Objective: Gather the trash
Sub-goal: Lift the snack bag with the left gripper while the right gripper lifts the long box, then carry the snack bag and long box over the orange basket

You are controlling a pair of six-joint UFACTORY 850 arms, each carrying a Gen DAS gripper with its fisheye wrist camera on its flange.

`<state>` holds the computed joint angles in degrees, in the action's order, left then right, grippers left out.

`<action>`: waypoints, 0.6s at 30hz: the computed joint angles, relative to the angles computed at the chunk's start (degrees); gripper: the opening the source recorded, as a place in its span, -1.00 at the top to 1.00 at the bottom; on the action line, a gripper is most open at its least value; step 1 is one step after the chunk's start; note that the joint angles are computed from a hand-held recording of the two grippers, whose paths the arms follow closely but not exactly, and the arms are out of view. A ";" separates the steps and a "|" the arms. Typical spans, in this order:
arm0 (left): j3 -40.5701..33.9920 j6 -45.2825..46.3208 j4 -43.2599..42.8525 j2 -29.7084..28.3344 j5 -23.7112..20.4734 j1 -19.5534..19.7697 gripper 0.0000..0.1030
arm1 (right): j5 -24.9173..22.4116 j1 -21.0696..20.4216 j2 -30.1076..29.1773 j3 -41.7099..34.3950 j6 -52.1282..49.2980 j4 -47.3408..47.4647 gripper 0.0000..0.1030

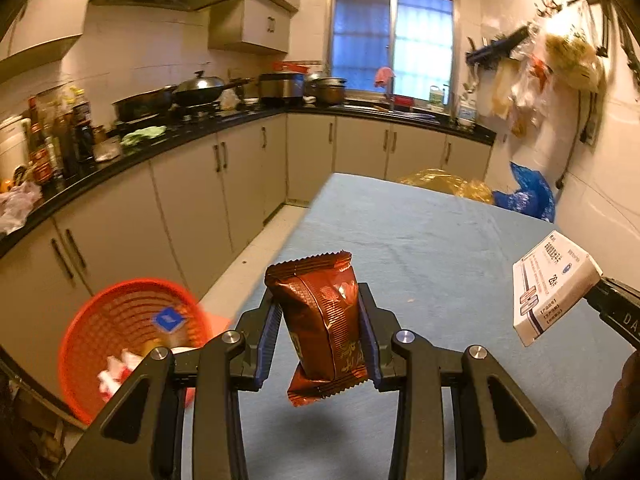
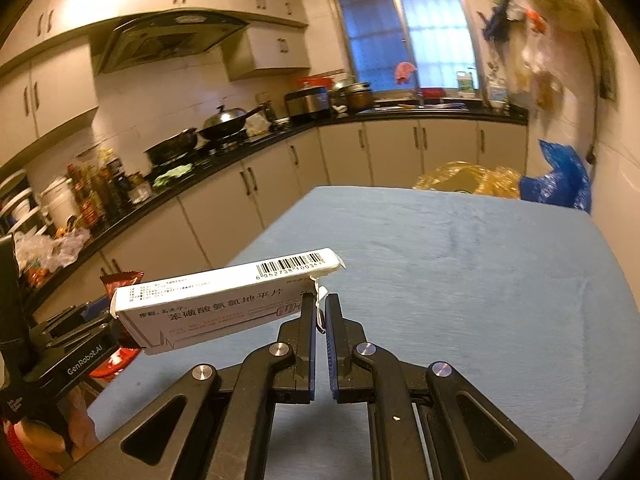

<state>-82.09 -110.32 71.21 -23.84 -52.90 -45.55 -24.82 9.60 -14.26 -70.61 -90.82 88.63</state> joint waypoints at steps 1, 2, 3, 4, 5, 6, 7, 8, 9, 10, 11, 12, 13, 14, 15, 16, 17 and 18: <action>1.60 -0.77 0.11 1.22 -0.52 0.02 0.32 | 0.52 1.14 0.12 -0.23 0.42 -0.75 0.90; 3.00 -1.42 0.13 2.25 -0.84 0.04 0.32 | 0.93 1.89 0.24 -0.28 0.56 -1.17 0.90; 4.88 -2.40 0.24 3.70 -0.95 0.18 0.32 | 1.27 2.57 0.28 -0.42 0.74 -1.64 0.90; 6.70 -3.30 0.32 5.09 -1.00 0.38 0.32 | 1.88 3.87 0.20 -0.87 1.42 -2.64 0.90; 8.02 -3.86 0.21 6.14 -1.26 0.58 0.32 | 2.33 4.91 0.15 -1.17 1.85 -3.44 0.90; 9.33 -4.52 0.09 7.13 -1.64 0.74 0.32 | 2.85 5.91 -0.15 -1.75 2.39 -4.48 0.90; 11.29 -5.49 0.01 8.60 -1.90 0.99 0.32 | 3.33 6.73 -0.25 -1.96 2.54 -4.92 0.90; 13.35 -6.57 -0.10 10.16 -2.10 1.30 0.32 | 3.94 8.16 -0.52 -2.48 3.01 -5.92 0.90; 15.23 -7.47 -0.34 11.61 -2.35 1.65 0.32 | 4.22 9.15 -0.84 -2.97 3.63 -6.89 0.90; 16.78 -8.15 -0.59 12.82 -2.61 1.92 0.32 | 4.42 9.80 -1.02 -3.22 3.89 -7.38 0.90; 18.73 -9.21 -0.87 14.34 -2.92 2.29 0.32 | 4.89 10.98 -1.34 -3.70 4.38 -8.17 0.90; 20.47 -10.22 -1.04 15.74 -3.01 2.55 0.32 | 5.22 11.83 -1.61 -4.08 4.81 -8.82 0.90; 22.10 -11.20 -1.23 17.12 -2.97 3.02 0.32 | 5.58 12.84 -2.00 -4.63 5.92 -10.09 0.90; 23.46 -11.99 -1.38 18.23 -3.21 3.43 0.32 | 6.15 14.18 -2.62 -5.52 8.67 -12.76 0.90; 24.91 -12.85 -1.61 19.38 -3.84 3.73 0.32 | 6.24 14.73 -2.89 -5.84 10.01 -14.00 0.90; 26.09 -13.58 -1.73 20.32 -4.27 3.94 0.32 | 6.12 15.88 -3.54 -6.71 12.85 -16.47 0.90; 27.04 -14.35 -1.65 21.00 -4.41 4.05 0.32 | 6.41 16.83 -4.10 -7.51 16.00 -19.21 0.90; 28.17 -15.24 -1.66 21.82 -4.62 4.19 0.32 | 7.10 17.79 -4.58 -8.20 20.65 -23.06 0.90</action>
<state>-53.92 -125.56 69.55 -2.03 -57.52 -41.36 -17.72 27.39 -18.84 -78.80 -70.17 65.57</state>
